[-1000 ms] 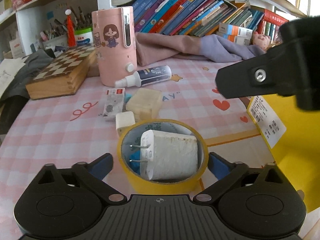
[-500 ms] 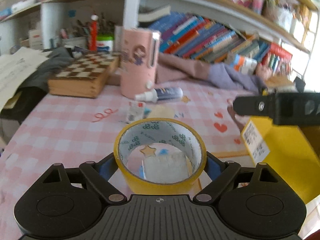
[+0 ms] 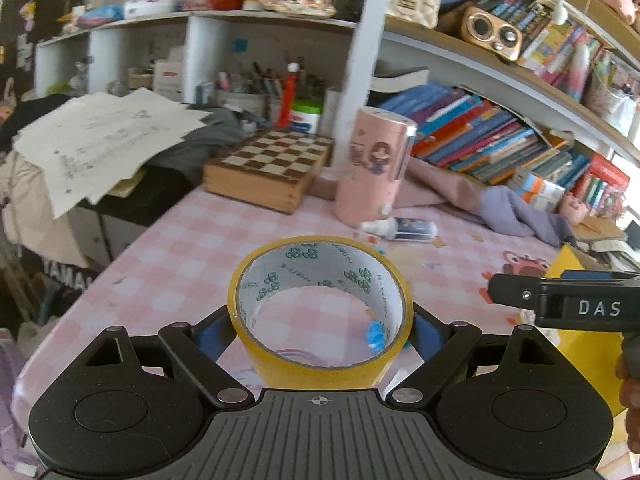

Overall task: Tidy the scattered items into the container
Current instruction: 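Grasp the yellow tape roll with the left tool and lift it, then grasp the white plug charger with the right tool while the left tool holds the tape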

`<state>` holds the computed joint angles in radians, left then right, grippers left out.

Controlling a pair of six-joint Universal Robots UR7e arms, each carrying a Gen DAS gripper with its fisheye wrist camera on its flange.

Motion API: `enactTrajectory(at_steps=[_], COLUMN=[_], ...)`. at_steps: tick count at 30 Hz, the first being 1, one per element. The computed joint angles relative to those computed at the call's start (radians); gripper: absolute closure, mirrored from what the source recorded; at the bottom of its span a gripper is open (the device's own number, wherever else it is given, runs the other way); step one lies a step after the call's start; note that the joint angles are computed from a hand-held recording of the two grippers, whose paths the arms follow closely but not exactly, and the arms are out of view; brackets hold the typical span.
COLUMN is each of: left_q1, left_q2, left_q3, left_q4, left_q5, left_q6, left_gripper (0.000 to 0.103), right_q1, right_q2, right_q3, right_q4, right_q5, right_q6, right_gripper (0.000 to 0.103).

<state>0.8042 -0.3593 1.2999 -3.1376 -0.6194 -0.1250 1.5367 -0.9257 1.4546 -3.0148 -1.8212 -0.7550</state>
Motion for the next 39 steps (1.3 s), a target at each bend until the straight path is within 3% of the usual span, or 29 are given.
enactTrajectory(at_steps=[6,13,20,25,30,35,39], left_q1=[-0.009,-0.026,-0.033,-0.038,-0.041,-0.043,-0.043], left_q2=[-0.029,-0.072,-0.097,-0.101,-0.105,-0.107,-0.102], left_q3=[0.051,0.116,0.153,0.161,0.169,0.172,0.163], left_q4=[-0.029,-0.047,0.010,0.024,0.040,0.062,0.071], left_q5=[0.065,0.135,0.176,0.193,0.210,0.217,0.216], left_q6=[-0.035,-0.104,-0.191,-0.210,-0.236,-0.261,-0.260], left_gripper=[0.013,0.012,0.012,0.012,0.012,0.012,0.012], right_q1=[0.004,0.011,0.015,0.020,0.023,0.025,0.019], right_q2=[0.011,0.047,0.082,0.111,0.146,0.171,0.171], right_q3=[-0.008,-0.039,-0.077,-0.104,-0.129,-0.144,-0.152], right_q4=[0.040,0.156,0.262,0.301,0.302,0.296,0.318], right_q5=[0.001,-0.056,-0.091,-0.100,-0.123,-0.157,-0.137], right_q6=[0.003,0.014,0.017,-0.007,-0.050,-0.090,-0.091], right_gripper=[0.002,0.002,0.003,0.011,0.013,0.024,0.040])
